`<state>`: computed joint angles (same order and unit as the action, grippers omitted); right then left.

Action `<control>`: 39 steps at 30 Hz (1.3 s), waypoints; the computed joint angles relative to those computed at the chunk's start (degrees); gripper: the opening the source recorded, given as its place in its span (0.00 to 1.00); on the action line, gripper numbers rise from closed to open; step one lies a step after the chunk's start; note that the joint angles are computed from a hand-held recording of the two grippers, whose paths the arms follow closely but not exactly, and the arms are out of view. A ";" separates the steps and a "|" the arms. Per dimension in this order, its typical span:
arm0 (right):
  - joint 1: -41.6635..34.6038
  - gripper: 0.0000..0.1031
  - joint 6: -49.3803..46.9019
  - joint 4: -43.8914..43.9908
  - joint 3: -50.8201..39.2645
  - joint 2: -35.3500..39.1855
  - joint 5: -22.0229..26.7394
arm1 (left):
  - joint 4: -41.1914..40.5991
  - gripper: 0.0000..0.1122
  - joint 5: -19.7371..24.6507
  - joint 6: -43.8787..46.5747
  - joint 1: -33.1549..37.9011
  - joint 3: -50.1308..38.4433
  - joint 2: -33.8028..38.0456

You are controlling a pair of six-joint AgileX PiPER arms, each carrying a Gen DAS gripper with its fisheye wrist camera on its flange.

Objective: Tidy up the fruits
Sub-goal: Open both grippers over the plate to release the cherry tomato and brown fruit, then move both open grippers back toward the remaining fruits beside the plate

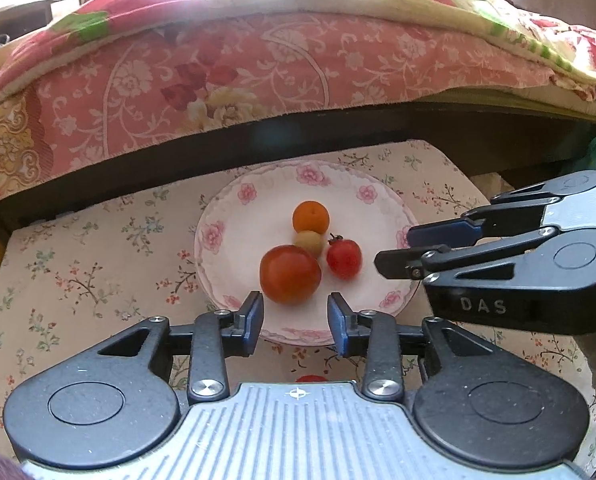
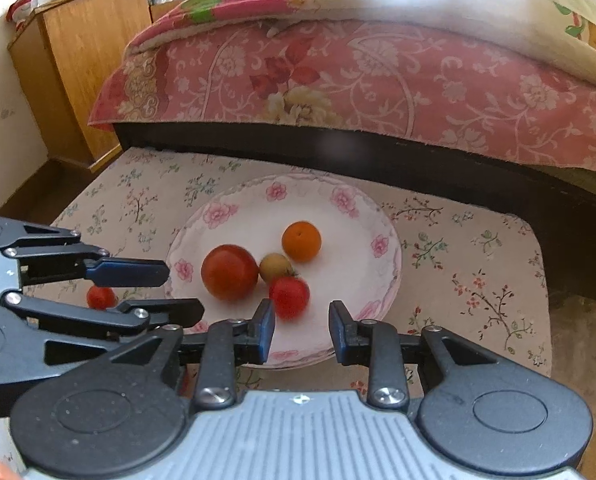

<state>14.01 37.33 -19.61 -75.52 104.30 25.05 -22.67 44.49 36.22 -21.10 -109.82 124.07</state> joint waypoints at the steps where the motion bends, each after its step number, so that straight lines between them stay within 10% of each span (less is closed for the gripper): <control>1: -0.02 0.32 0.49 -0.41 0.01 -0.11 0.01 | -0.02 0.40 -0.01 -0.08 0.05 -0.02 -0.09; 39: 6.37 0.32 -8.37 8.85 0.70 -2.22 0.87 | -5.37 0.50 -2.15 9.87 8.42 12.94 -8.56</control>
